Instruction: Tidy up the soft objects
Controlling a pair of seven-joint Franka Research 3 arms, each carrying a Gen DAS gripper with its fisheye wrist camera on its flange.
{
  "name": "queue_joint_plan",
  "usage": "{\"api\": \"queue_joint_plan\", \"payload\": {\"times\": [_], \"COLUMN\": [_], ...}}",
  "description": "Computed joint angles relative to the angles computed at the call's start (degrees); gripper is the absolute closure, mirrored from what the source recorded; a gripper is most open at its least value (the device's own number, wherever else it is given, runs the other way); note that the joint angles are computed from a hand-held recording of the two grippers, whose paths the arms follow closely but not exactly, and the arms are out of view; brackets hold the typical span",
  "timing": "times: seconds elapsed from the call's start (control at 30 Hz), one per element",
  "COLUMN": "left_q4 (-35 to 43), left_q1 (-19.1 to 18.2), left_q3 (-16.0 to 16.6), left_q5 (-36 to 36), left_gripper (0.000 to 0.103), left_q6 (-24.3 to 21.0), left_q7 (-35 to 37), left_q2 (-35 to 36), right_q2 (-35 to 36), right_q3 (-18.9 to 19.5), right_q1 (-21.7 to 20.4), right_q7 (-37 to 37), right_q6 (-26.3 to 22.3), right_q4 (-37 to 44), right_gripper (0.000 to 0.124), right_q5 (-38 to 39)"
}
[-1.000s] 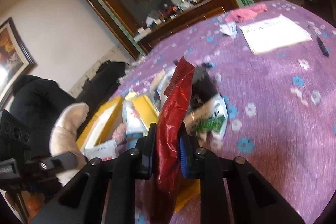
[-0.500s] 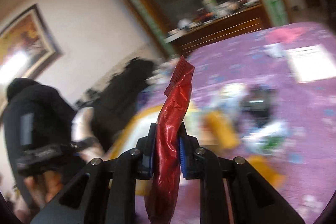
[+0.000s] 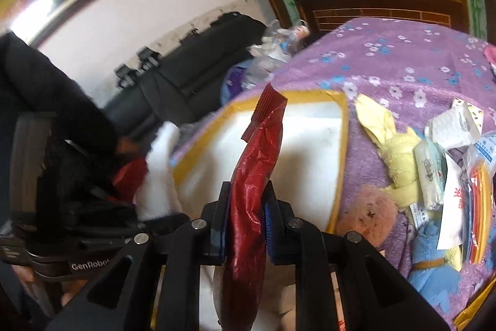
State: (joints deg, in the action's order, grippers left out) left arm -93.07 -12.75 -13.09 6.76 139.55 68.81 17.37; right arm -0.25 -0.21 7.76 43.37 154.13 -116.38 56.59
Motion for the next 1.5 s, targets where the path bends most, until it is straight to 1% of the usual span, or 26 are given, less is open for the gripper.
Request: {"api": "queue_joint_plan", "payload": {"times": [0.03, 0.1, 0.13, 0.2, 0.27, 0.3, 0.33, 0.37, 0.4, 0.47, 0.53, 0.6, 0.67, 0.7, 0.73, 0.8, 0.83, 0.93, 1.03, 1.17, 1.23, 1.3, 1.37, 1.43, 1.5], "left_q4": [0.88, 0.89, 1.05, 1.12, -0.22, -1.38, -3.06, -3.83, -5.67, -8.72, -10.25, -12.4, -13.81, -14.27, -14.69, -15.9, -16.41, -16.07, -14.73, -14.51, -14.43, -13.77, -13.53, -14.0, -15.51], "left_q1": [-0.14, -0.78, -1.34, -1.89, -2.64, -3.01, -3.42, -3.6, -3.86, -4.12, -4.63, -4.7, -4.51, -4.18, -3.87, -3.16, -2.94, -3.2, -4.41, -5.66, -6.2, -6.74, -7.12, -7.2, -7.03], "left_q3": [0.03, 0.47, 0.86, 1.07, 1.88, 2.34, 2.89, 3.03, 3.56, 4.15, 4.52, 4.42, 3.54, 3.02, 2.45, 1.27, 0.63, -0.72, -1.59, -2.26, -2.48, -2.65, -2.72, -2.68, -2.58], "left_q5": [0.09, 1.46, 2.93, 4.55, 6.88, 8.5, 10.54, 11.84, 13.99, 17.95, 23.13, 28.74, 31.97, 32.17, 31.42, 26.74, 23.27, 17.55, 16.94, 14.99, 14.57, 14.41, 14.12, 13.42, 12.32], "left_gripper": [0.061, 0.058, 0.056, 0.037, 0.034, 0.028, 0.024, 0.018, 0.015, 0.013, 0.013, 0.013, 0.013, 0.013, 0.013, 0.013, 0.013, 0.013, 0.013, 0.013, 0.013, 0.013, 0.013, 0.013, 0.013], "left_q6": [-0.68, 0.24, 0.61, 0.83, 2.49, 3.79, 5.38, 5.87, 7.8, 10.64, 10.93, 11.82, 11.14, 11.07, 11.06, 12.63, 13.69, 14.41, 13.34, 13.78, 13.92, 13.03, 12.72, 13.39, 15.31], "left_q7": [-0.09, -1.46, -2.37, -3.41, -6.84, -8.8, -11.24, -12.99, -16.12, -22.15, -28.39, -33.16, -36.05, -36.52, -36.5, -33.86, -31.27, -25.51, -23.44, -21.47, -20.73, -19.86, -19.3, -18.53, -18.16], "left_q2": [1.06, 1.58, 1.7, 1.68, 0.48, -0.46, -1.8, -2.86, -4.28, -6.72, -8.35, -10.46, -12.24, -12.82, -13.33, -14.32, -14.7, -14.67, -14.05, -13.92, -13.76, -13.24, -12.99, -13.22, -13.95], "right_q2": [0.68, 1.42, 1.45, 1.0, 0.33, -0.23, -0.74, -1.4, -2.31, -3.34, -4.78, -6.03, -7.59, -8.4, -9.14, -11.09, -11.48, -13.35, -14.33, -14.48, -14.44, -14.16, -13.91, -14.18, -15.05], "right_q3": [-0.18, -0.58, -0.57, -0.27, 0.05, 0.12, 0.07, -0.08, -0.31, -0.83, -1.5, -2.16, -2.93, -3.37, -3.92, -4.88, -5.4, -6.45, -7.03, -8.28, -9.44, -10.25, -10.26, -10.09, -10.1], "right_q1": [-0.19, -0.97, -1.22, -1.24, -0.91, -0.74, -0.61, -0.51, -0.39, -0.09, 0.09, 0.22, 0.19, 0.12, -0.01, -0.47, -0.75, -1.69, -2.76, -4.08, -4.5, -5.1, -5.8, -6.31, -6.57], "right_q7": [1.04, 1.35, 0.97, 0.82, 0.55, -0.14, -0.8, -1.71, -3.32, -5.59, -7.98, -9.85, -11.21, -11.63, -12.13, -12.34, -12.06, -9.7, -6.77, -3.35, -3.24, -3.04, -2.69, -2.46, -3.05], "right_q6": [-0.99, -3.85, -4.27, -3.45, -1.68, -0.48, 0.18, 0.9, 1.47, 1.86, 2.03, 1.82, 1.49, 1.18, 0.52, -0.47, -0.85, -1.97, -1.31, -2.49, -4.73, -6.95, -7.77, -8.01, -8.12], "right_q4": [0.39, 1.43, 1.42, 0.86, 0.0, -0.58, -1.02, -1.51, -2.17, -2.53, -3.21, -3.97, -5.18, -5.89, -6.56, -8.55, -9.12, -11.55, -13.36, -14.32, -14.39, -14.3, -14.29, -14.55, -15.22], "right_gripper": [0.105, 0.104, 0.104, 0.103, 0.096, 0.087, 0.078, 0.075, 0.072, 0.07, 0.061, 0.056, 0.055, 0.052, 0.048, 0.046, 0.045, 0.044, 0.044, 0.044, 0.044, 0.044, 0.044, 0.044, 0.044], "right_q5": [-0.1, 0.69, 1.55, 1.77, 1.52, 2.24, 3.01, 4.25, 6.27, 8.95, 11.68, 13.3, 14.37, 14.83, 15.19, 14.99, 14.8, 12.8, 10.16, 6.9, 7.11, 7.8, 7.74, 7.6, 7.81]}}
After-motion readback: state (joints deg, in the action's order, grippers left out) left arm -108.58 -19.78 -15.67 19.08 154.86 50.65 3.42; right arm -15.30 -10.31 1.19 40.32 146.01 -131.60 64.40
